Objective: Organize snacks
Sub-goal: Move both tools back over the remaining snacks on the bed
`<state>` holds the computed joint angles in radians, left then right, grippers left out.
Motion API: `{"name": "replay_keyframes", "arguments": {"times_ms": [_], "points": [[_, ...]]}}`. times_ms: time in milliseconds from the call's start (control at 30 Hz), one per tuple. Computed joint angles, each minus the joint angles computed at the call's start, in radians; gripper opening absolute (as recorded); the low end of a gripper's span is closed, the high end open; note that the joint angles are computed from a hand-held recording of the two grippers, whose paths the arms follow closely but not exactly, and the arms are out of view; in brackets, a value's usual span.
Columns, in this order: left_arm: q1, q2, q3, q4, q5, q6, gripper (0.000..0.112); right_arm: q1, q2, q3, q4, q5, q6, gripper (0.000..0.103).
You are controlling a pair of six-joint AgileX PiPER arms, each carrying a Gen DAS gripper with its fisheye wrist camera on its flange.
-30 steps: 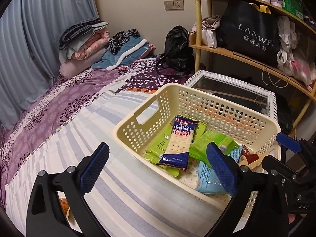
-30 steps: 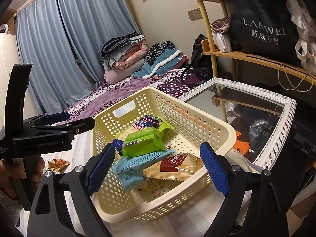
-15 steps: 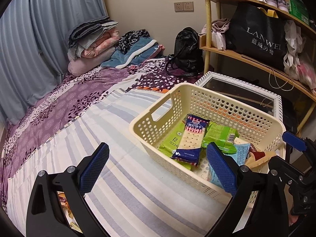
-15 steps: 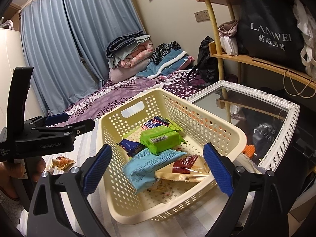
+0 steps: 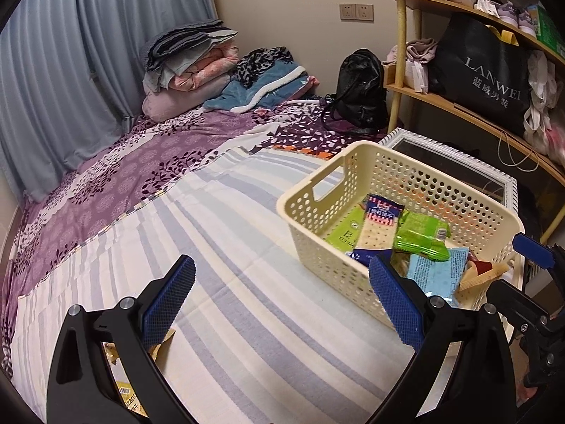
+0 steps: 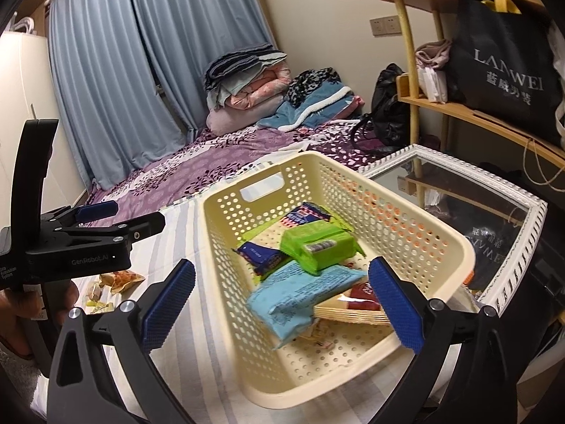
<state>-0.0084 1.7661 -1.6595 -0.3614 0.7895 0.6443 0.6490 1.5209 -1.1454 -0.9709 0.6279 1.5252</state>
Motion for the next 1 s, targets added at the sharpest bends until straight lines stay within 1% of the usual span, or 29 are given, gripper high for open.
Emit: {"name": "replay_keyframes", "arguments": {"times_ms": [700,1000], "points": [[0.186,0.001,0.016,-0.084,0.026,0.061,0.1,0.091,0.148,-0.222,0.111,0.059,-0.188,0.098],[0.265,0.015,0.01,-0.114,0.046,0.084,0.1,0.117,0.228,-0.323,0.181,0.066,-0.284,0.098]]}}
